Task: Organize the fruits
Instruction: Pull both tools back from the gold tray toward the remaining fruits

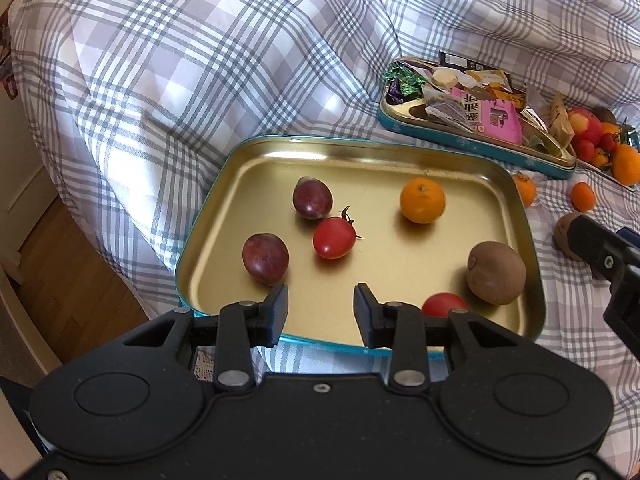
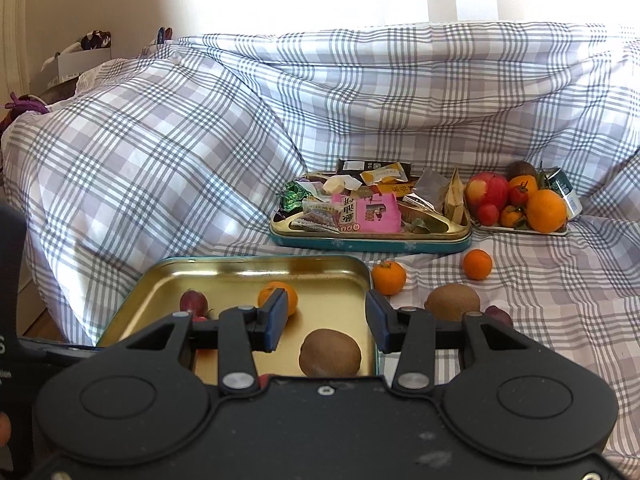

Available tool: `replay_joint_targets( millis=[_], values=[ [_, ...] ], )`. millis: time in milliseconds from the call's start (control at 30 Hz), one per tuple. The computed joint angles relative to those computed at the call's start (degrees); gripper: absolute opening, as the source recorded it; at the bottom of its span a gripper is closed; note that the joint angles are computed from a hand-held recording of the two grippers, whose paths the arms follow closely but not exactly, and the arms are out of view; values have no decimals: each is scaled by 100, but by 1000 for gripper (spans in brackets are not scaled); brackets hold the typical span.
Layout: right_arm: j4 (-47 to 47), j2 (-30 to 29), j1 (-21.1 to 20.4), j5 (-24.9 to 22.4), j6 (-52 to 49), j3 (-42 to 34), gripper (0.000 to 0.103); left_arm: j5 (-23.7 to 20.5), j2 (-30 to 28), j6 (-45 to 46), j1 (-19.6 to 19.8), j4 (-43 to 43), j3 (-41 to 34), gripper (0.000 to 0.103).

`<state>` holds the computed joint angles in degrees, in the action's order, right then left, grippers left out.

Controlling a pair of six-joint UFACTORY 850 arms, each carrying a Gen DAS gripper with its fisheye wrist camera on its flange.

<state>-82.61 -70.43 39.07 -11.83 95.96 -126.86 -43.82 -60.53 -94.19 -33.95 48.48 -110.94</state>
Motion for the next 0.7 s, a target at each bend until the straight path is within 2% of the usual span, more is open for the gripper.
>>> replay_joint_targets(
  millis=[200,433,700],
  values=[
    [-2033,418,3,-54,2128,764,46,-58,25,-50,-111,70,32,45],
    [-3760,809,5,-248,3937,1507,46,-163,120,-341,-269,324,185,45],
    [-4816,1182,2,-535,5047,2222,46,-299,205,-624,-437,535,347,45]
  ],
)
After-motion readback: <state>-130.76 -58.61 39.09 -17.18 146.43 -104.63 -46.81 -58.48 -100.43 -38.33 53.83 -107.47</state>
